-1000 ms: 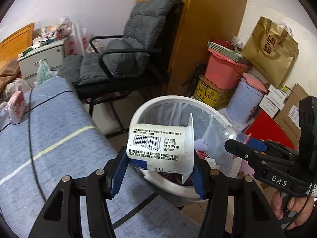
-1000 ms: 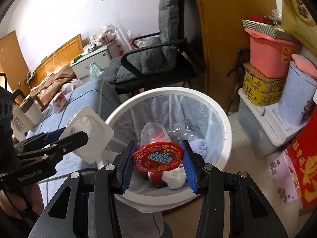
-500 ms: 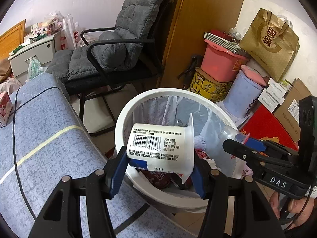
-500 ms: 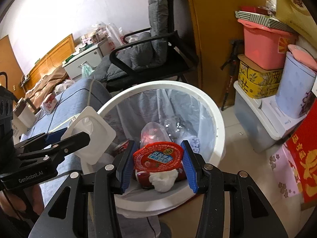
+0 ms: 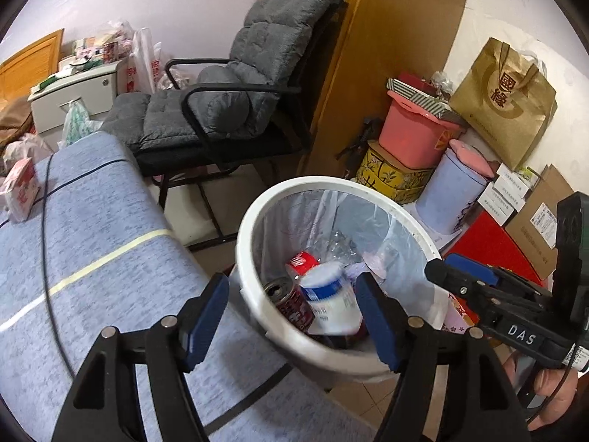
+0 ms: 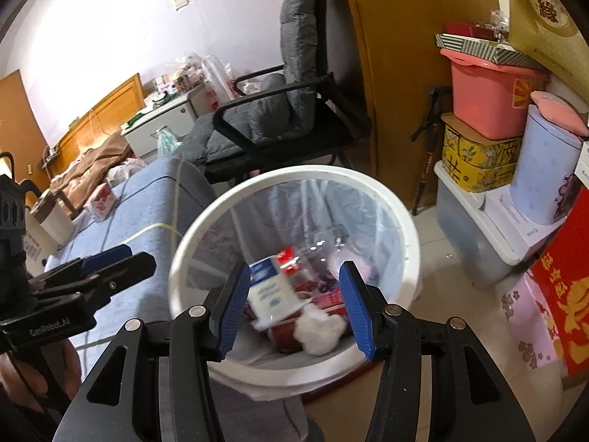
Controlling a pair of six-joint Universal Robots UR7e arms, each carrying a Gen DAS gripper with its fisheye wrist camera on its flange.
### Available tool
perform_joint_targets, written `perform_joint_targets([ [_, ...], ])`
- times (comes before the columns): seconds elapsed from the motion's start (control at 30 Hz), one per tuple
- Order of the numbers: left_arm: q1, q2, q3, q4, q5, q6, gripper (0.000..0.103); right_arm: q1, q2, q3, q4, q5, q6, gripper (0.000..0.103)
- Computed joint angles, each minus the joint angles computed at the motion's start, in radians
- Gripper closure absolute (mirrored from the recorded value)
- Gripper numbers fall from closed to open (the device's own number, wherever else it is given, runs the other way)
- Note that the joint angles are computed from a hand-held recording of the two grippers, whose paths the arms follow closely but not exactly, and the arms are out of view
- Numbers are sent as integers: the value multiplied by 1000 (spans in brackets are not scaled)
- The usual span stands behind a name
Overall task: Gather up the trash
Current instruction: 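Open both grippers to drop the yogurt cup and jelly cup into the wastebasket, then move both tools back over the table toward the foam sleeve and pink carton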
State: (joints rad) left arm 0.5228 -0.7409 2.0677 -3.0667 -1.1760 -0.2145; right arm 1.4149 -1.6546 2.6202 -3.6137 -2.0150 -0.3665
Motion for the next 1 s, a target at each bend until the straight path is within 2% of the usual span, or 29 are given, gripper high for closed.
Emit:
perform_joint_targets([
  [0.37,-39,-157,162,-48,94,-68,30,201,63,18,-27,-85,28,52],
  [0.8,-72,-390,334,-6,233,-161,30,442,226,-4,-58,-182,78,52],
  [1.0,-78,-484,391,28,285,-192,30,495,293,-26,-57,-193,95,52],
])
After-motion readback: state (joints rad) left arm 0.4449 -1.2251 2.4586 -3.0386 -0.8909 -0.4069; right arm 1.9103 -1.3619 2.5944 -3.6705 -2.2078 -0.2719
